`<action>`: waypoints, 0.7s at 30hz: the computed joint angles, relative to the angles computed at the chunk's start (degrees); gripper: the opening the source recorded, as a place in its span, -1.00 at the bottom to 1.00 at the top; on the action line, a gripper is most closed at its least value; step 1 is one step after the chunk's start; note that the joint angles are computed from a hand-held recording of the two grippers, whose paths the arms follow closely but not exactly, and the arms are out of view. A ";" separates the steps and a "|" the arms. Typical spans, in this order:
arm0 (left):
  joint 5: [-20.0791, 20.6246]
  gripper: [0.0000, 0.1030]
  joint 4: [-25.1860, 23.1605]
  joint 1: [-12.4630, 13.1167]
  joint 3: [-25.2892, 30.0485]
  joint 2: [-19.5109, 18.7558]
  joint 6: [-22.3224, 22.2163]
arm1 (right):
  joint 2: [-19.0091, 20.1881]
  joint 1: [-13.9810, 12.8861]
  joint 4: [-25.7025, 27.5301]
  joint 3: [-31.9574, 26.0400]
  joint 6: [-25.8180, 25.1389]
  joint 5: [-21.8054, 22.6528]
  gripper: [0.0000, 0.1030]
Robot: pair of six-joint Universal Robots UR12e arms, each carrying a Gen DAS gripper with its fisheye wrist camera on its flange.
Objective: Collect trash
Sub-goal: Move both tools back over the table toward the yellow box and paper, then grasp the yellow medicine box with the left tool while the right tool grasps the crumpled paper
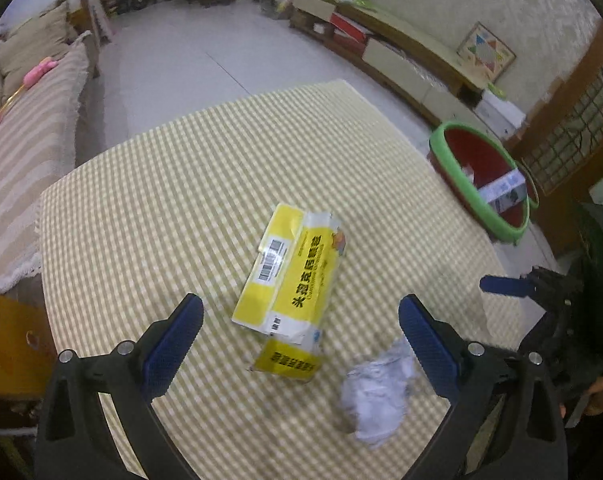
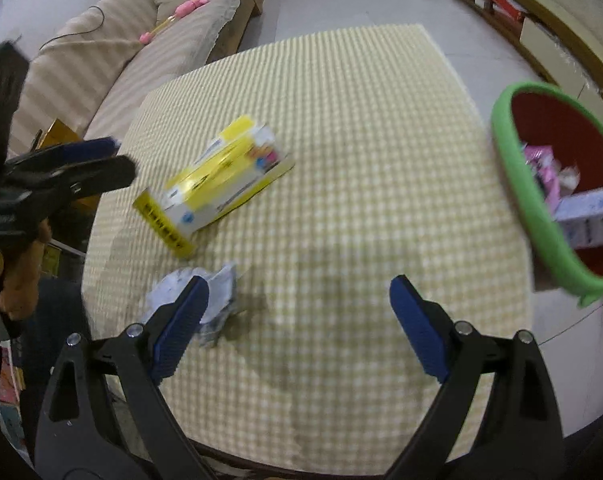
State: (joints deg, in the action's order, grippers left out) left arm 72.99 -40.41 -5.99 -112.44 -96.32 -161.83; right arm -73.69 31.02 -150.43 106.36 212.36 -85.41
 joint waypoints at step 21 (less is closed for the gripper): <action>3.63 0.53 -4.51 -2.04 2.93 -7.44 5.43 | 6.56 4.76 3.25 -6.47 2.65 1.87 0.52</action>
State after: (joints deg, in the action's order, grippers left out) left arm 76.62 -44.93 -8.02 -109.51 -103.77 -156.40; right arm -67.13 35.78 -147.18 99.90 215.01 -83.54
